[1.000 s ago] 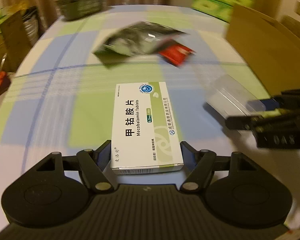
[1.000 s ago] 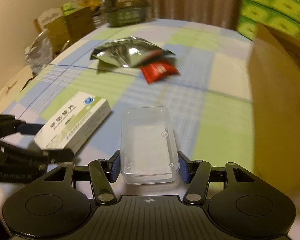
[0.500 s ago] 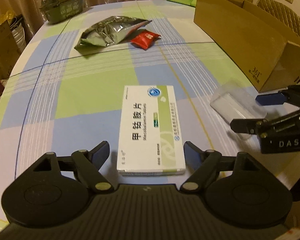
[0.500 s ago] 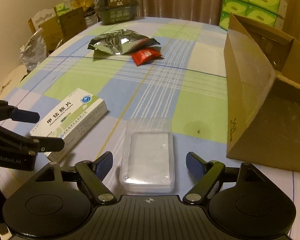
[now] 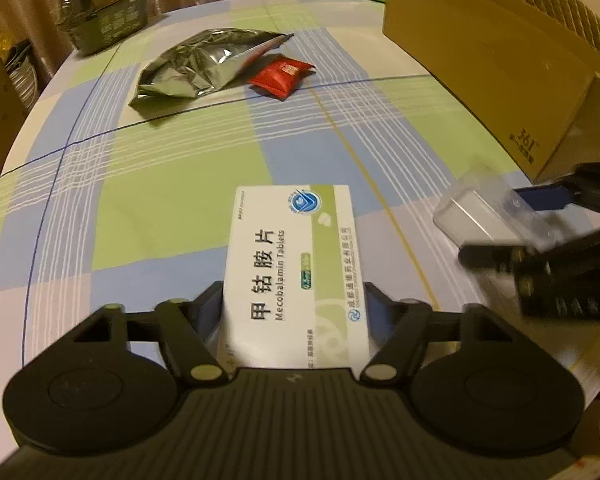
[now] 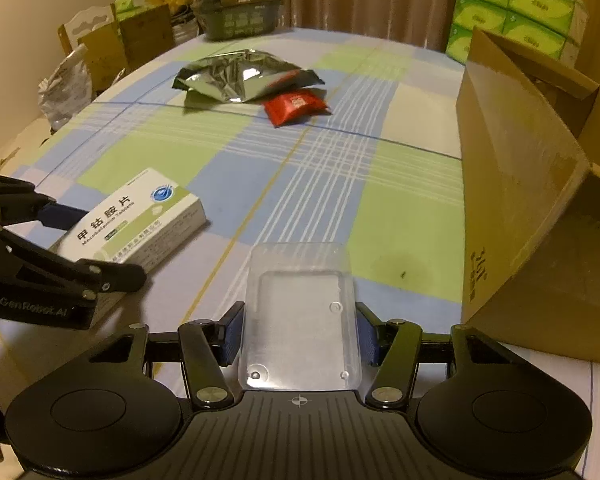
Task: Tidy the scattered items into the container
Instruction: 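Lift the clear box and white medicine box toward the cardboard box with both grippers, then carry the clear box in the right gripper while the left carries the medicine box over the cardboard box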
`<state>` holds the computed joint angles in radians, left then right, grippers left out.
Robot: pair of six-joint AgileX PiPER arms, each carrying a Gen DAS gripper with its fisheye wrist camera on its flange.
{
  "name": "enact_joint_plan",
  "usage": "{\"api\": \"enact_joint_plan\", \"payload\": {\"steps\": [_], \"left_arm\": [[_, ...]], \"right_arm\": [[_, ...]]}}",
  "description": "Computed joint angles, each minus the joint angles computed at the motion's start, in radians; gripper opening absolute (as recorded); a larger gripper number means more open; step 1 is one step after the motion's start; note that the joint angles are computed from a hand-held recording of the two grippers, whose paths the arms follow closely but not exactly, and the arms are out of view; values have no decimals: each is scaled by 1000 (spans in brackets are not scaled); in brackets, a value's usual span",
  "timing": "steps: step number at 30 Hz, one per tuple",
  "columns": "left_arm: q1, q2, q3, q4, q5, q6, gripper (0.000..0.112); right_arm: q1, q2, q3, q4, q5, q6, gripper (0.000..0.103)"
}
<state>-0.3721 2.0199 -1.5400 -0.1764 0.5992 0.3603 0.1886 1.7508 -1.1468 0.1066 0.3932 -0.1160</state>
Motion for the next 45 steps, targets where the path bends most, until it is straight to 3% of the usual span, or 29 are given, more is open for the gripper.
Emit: {"api": "enact_joint_plan", "payload": {"steps": [6,23,36,45], "left_arm": [[6,-53,61,-12,-17,14,67],[-13,-312,270,-66,-43,5,67],[-61,-423,311,-37,-38,-37,67],[-104,-454,316,-31,-24,-57,67]], "right_arm": [[-6,-53,34,5,-3,-5,53],[45,-318,159,-158,30,214,53],[42,-476,224,-236,57,310,53],[-30,-553,254,-183,75,257,53]]}}
